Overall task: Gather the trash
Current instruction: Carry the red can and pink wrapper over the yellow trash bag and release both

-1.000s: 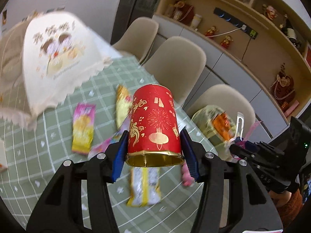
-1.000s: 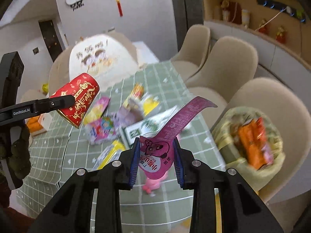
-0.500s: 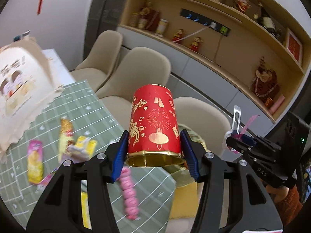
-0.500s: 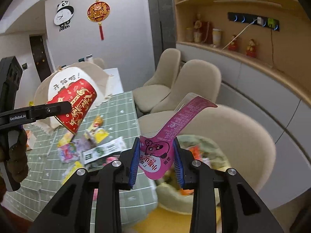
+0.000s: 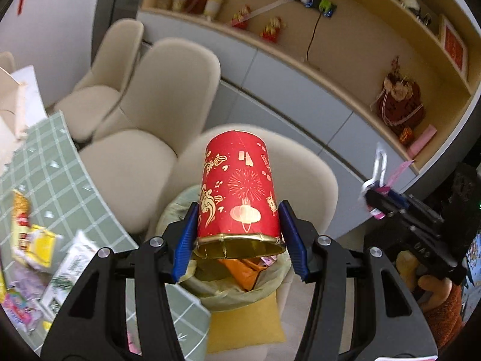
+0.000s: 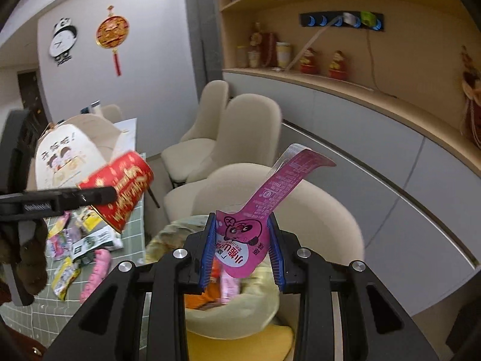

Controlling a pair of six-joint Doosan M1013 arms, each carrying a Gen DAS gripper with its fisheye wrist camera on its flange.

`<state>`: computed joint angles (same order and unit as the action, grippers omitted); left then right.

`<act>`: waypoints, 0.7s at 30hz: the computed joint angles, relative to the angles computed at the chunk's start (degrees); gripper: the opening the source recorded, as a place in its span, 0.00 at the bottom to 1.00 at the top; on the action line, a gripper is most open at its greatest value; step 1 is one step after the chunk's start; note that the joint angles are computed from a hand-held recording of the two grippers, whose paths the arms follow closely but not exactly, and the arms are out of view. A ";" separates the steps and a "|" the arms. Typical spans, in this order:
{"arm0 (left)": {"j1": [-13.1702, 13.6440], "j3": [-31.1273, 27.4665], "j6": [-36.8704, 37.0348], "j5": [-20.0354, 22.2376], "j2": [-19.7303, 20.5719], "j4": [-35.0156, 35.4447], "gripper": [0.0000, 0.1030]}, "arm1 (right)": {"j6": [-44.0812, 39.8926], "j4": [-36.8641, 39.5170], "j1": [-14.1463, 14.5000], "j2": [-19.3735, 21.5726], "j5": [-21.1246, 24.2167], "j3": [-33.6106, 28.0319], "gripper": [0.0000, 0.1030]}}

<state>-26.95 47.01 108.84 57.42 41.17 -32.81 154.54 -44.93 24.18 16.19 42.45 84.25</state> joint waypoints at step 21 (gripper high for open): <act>-1.28 -7.13 -8.89 9.27 6.28 6.33 0.64 | -4.29 10.57 -2.94 2.18 -5.70 0.90 0.30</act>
